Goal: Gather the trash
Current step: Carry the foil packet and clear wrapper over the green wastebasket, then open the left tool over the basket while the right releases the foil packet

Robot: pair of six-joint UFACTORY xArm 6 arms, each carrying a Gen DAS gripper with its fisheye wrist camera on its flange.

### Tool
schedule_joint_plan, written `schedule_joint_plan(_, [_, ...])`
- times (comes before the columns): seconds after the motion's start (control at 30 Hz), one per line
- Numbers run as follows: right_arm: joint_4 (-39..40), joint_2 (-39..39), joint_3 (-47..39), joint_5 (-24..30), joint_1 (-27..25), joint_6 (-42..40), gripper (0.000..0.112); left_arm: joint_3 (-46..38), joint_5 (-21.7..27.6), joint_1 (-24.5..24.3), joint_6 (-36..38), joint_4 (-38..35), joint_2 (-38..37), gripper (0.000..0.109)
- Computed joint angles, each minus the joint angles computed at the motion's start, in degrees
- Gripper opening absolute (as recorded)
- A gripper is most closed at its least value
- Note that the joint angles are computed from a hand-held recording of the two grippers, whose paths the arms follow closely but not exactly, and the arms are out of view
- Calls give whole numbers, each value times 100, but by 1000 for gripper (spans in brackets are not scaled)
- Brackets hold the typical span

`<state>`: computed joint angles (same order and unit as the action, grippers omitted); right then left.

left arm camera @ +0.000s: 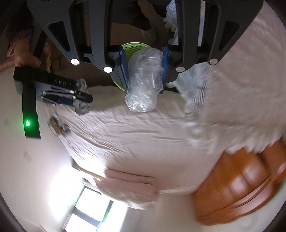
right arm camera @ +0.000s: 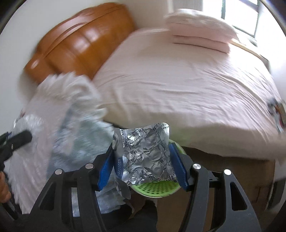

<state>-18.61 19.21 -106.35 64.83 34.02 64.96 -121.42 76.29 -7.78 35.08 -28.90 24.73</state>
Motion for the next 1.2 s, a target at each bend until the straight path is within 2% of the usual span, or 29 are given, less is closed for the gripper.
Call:
schedule_joint_plan(0.3, [-136,-1207,1695,-455,-444,272,61,-116,154,-604,319,98,142,30])
schedule_joint_plan(0.47, [-256,-1469,2043,-653,-577,398,61,-577,370,-924,88,422,600,30])
schedule_joint_plan(0.7, [-286,-1590,2241,-576,-667,551,61,-1624,960,-1243,-190,816,1523,31])
schedule_joint_plan(0.73, [-260,-1612,2281,-579,-683,573,61,-1585,931,-1257,-184,832,1521,39])
schedule_joint_plan(0.83, [-180,-1695,2413,-587,-712,607,61,-1580,900,-1285,-225,826,1545,72])
schedule_joint_plan(0.87, [-160,-1704,2432,-588,-718,601,61,-1385,748,-1284,-213,796,1429,77])
schedule_joint_plan(0.97, [-118,-1748,2545,-636,-739,595,61,-1350,675,-1253,-196,685,1378,89])
schedule_joint_plan(1.2, [-28,-1675,2562,-741,-725,550,62,-1378,472,-997,-683,483,1257,95])
